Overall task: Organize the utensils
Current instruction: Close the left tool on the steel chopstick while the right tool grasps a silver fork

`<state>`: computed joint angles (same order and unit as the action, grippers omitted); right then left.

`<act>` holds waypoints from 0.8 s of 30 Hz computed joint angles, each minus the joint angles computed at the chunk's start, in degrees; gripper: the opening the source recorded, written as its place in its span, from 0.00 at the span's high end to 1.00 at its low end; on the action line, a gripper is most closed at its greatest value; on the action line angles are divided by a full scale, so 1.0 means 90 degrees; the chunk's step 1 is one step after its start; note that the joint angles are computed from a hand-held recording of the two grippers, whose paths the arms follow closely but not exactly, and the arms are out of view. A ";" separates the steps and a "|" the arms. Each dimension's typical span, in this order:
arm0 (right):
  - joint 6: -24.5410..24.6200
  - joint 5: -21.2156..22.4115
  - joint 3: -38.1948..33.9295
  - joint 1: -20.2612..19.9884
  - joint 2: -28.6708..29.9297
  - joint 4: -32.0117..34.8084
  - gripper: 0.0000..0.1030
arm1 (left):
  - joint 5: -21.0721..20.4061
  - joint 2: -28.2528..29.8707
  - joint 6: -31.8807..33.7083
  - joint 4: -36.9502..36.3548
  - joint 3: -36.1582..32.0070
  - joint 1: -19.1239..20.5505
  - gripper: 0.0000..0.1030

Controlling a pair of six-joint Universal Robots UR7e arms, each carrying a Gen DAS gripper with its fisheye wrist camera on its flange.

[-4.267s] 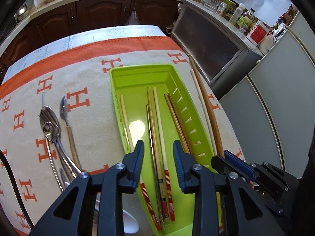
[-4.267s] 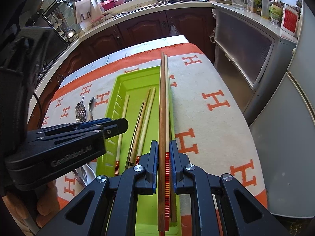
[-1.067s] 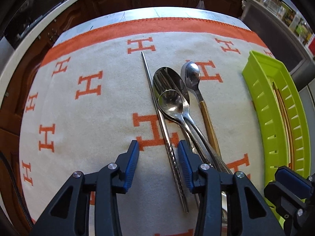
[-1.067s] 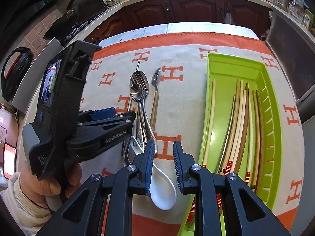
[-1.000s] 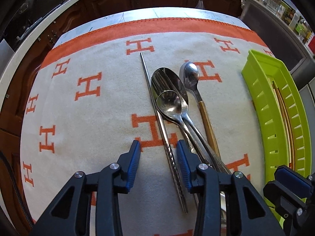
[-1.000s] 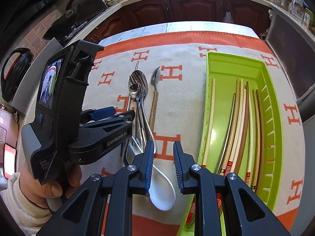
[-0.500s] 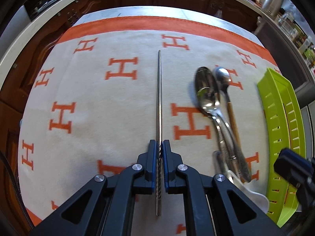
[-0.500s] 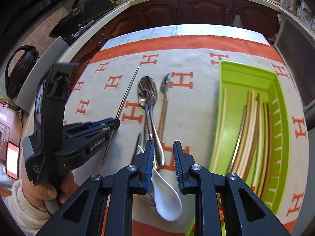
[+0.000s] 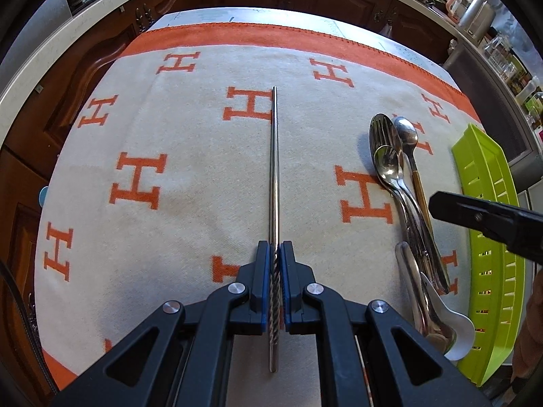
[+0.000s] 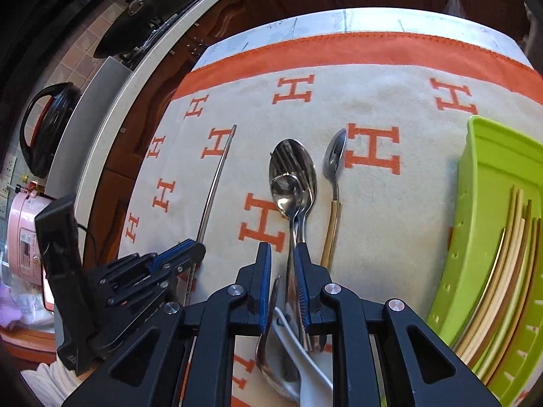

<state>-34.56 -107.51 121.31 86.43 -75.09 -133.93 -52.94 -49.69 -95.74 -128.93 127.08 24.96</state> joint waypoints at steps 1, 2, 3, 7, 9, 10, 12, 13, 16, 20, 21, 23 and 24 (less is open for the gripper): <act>0.0022 -0.0062 -0.0055 0.0000 0.0093 -0.0002 0.85 | 0.0000 -0.0009 0.0005 -0.0019 0.0015 -0.0009 0.96; 0.0041 -0.0106 -0.0092 -0.0010 0.0165 0.0008 0.85 | 0.0002 -0.0018 0.0005 -0.0034 0.0033 -0.0020 0.95; 0.0051 -0.0143 -0.0113 -0.0021 0.0224 -0.0014 0.86 | 0.0002 -0.0033 0.0003 -0.0044 0.0054 -0.0034 0.95; 0.0088 -0.0243 -0.0171 -0.0097 0.0421 -0.0038 0.86 | 0.0004 -0.0070 0.0006 -0.0043 0.0098 -0.0078 0.95; 0.0083 -0.0182 -0.0211 -0.0134 0.0484 0.0022 0.91 | 0.0007 -0.0082 0.0003 -0.0039 0.0109 -0.0090 0.95; 0.0067 -0.0189 -0.0201 -0.0133 0.0507 -0.0014 0.91 | 0.0014 -0.0080 0.0009 -0.0038 0.0107 -0.0086 0.95; -0.0037 -0.0203 -0.0130 -0.0126 0.0490 -0.0155 0.94 | 0.0028 -0.0058 0.0017 -0.0034 0.0090 -0.0074 0.95; -0.0092 -0.0200 -0.0091 -0.0114 0.0474 -0.0217 0.95 | 0.0032 -0.0050 0.0024 -0.0020 0.0079 -0.0071 0.95; -0.0265 -0.0176 0.0054 -0.0064 0.0346 -0.0317 0.97 | 0.0049 -0.0026 0.0035 0.0036 0.0044 -0.0062 0.95; -0.0334 -0.0091 0.0197 -0.0010 0.0213 -0.0282 0.98 | 0.0054 -0.0001 0.0006 0.0079 0.0006 -0.0053 0.95; -0.0341 -0.0086 0.0233 0.0001 0.0184 -0.0302 0.98 | 0.0052 -0.0005 -0.0003 0.0078 0.0008 -0.0053 0.95; -0.0371 -0.0080 0.0301 0.0018 0.0122 -0.0368 0.98 | 0.0040 -0.0021 -0.0013 0.0040 0.0028 -0.0055 0.95; -0.0373 -0.0067 0.0314 0.0019 0.0090 -0.0361 0.98 | 0.0036 -0.0023 0.0009 0.0010 0.0036 -0.0047 0.96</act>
<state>-37.92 -108.11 124.14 86.60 -74.28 -137.18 -52.61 -49.90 -95.66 -128.85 127.40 24.54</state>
